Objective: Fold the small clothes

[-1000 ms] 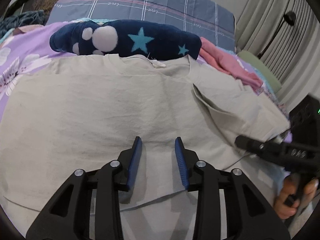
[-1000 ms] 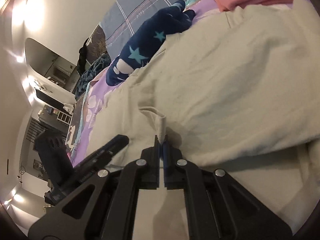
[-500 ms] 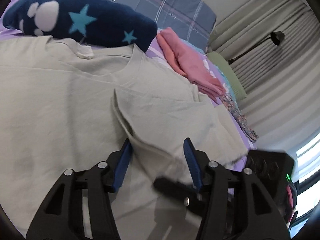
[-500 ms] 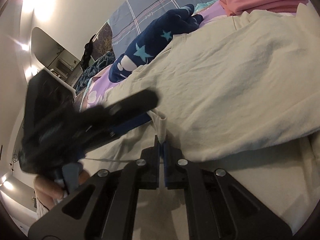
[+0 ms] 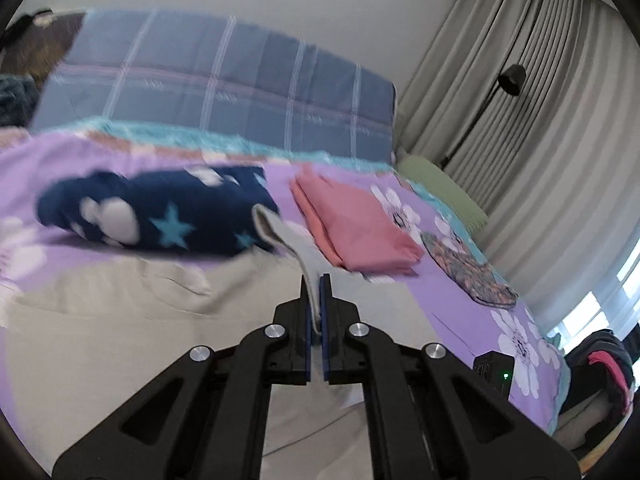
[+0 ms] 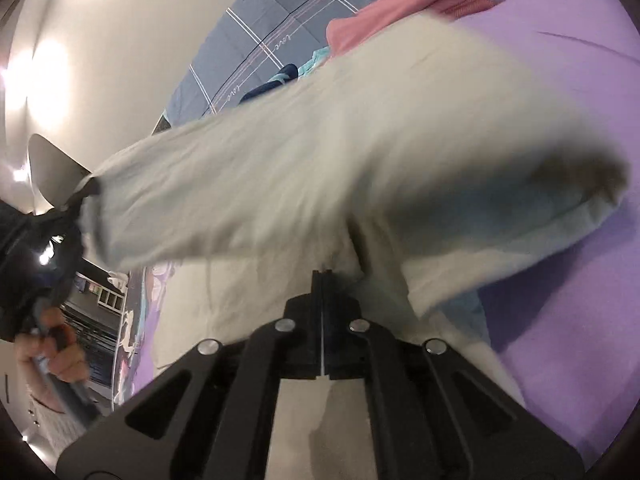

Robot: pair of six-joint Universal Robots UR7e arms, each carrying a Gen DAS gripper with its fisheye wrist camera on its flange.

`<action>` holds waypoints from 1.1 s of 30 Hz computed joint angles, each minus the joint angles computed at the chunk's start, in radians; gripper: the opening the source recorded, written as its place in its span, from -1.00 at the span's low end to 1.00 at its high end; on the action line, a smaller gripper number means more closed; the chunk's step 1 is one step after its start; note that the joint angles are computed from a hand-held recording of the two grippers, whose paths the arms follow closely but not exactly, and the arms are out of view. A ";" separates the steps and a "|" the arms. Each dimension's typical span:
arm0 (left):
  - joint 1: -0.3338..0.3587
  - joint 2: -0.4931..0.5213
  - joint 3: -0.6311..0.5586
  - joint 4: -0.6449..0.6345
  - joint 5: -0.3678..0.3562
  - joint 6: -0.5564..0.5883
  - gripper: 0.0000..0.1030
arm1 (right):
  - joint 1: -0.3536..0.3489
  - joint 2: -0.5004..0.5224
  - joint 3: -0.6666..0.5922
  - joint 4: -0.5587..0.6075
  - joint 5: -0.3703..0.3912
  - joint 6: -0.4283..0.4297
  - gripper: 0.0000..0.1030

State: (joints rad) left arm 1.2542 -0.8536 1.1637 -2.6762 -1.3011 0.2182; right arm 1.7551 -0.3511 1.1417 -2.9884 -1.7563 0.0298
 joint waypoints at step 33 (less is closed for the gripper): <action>0.178 -0.156 0.185 -0.152 0.275 0.017 -0.29 | 0.094 -0.071 0.084 0.183 -0.128 -0.340 -0.16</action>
